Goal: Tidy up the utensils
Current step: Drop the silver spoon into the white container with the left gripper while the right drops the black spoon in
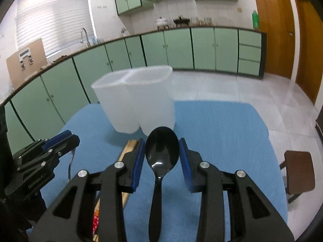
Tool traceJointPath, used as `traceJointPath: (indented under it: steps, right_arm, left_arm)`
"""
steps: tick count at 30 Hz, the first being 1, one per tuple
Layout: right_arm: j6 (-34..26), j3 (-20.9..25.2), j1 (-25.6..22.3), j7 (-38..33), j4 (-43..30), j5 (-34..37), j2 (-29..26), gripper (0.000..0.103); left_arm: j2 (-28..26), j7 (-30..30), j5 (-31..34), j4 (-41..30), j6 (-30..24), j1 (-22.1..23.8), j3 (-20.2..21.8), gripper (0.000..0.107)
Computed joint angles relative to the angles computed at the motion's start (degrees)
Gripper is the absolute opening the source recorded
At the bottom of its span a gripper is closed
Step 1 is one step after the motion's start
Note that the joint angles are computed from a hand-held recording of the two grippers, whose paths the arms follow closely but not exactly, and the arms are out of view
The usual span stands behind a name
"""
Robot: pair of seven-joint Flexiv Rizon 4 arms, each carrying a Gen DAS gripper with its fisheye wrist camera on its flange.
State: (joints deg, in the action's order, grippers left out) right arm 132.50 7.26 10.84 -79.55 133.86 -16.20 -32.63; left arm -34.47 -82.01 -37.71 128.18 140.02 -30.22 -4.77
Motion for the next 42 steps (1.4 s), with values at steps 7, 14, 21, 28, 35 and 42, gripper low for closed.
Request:
traceJointPath:
  steps: [7,14,21,28,35,42]
  right_arm:
    - [6.1,1.05,-0.74,-0.13,0.72,-0.84,0.15,0.032]
    - [9.2,1.56,-3.19,5.67,-3.05,-5.87,-0.19,0.033]
    - [9.23,0.62,-3.78,11.58,-11.77,-9.16,-1.27,0.033]
    - [4.46,-2.07,-0.35,14.43,-23.19,-6.43,-5.46,0.033]
    - [-0.41,-4.84,4.26,10.68,-29.71,-0.14,-9.44,0.033]
    - [-2.58,-3.17,2.99,9.43,-29.27,-1.95,-11.13,0.034]
  left_arm:
    - [-0.85,1.19,-0.82,-0.5,6.2,-1.33,-0.14,0.028]
    - [2.18,1.38,0.84,-0.83,9.2,0.26,-0.95,0.028]
    - [5.69,2.55,5.97,-5.07,9.7,3.95,-0.94,0.028]
    - [4.23,8.86,6.26,-13.45,6.99,6.32,-0.56,0.028]
    - [-1.3,12.47,4.69,-21.05,2.45,8.24,-0.42,0.028]
    - [-3.51,12.07,3.7,-22.16,-4.31,9.17,-0.26,0.028]
